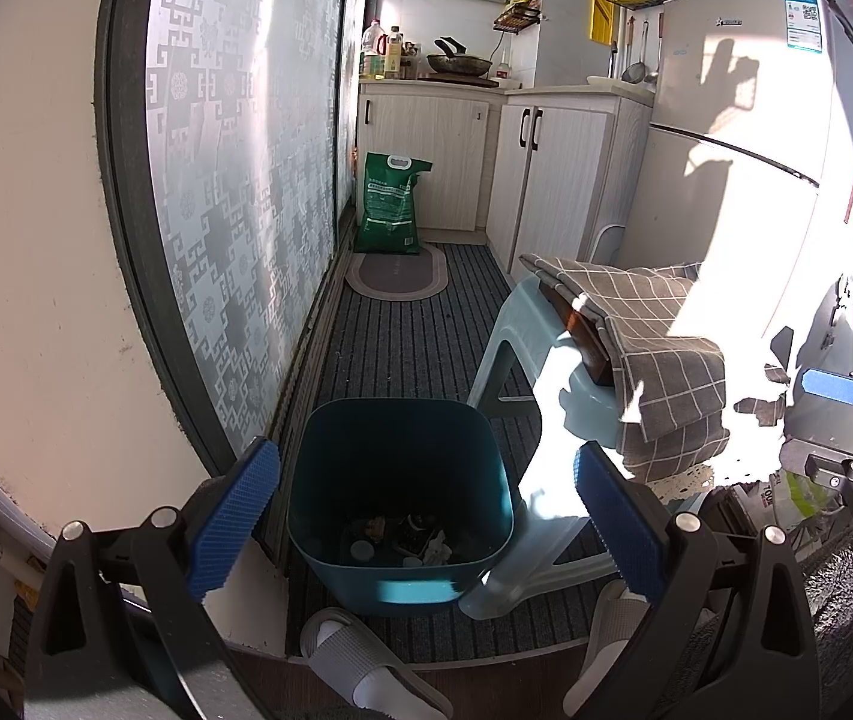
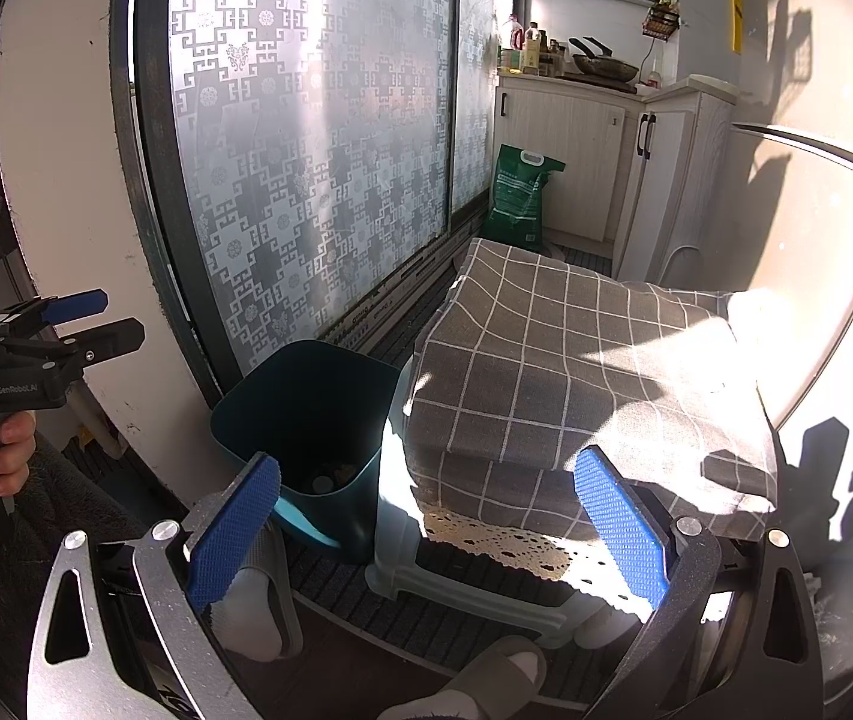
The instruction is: Collect trash
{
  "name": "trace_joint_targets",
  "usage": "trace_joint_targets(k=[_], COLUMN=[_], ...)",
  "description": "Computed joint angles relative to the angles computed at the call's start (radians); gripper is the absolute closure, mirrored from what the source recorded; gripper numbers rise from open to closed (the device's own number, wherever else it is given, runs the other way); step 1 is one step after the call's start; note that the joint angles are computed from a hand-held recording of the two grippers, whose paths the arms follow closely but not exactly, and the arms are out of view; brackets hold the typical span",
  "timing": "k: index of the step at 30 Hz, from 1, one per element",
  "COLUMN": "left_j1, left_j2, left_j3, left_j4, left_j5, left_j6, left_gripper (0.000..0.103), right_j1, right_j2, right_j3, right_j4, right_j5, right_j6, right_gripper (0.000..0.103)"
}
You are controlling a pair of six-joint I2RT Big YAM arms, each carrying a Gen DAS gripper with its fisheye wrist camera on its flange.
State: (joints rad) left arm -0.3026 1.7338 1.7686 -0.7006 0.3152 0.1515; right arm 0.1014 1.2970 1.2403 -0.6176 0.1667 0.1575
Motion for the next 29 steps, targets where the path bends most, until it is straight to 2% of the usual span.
trace_joint_targets(k=[29], left_j1=[-0.003], left_j2=[0.000], left_j3=[0.008], left_j4=[-0.008], left_j5=[-0.004], left_j6=[0.006], left_gripper=[0.003], right_j1=[-0.004], right_j2=[-0.001], right_j3=[-0.004], right_j4=[0.000], right_j5=[0.000], right_j6=[0.000], right_gripper=[0.003])
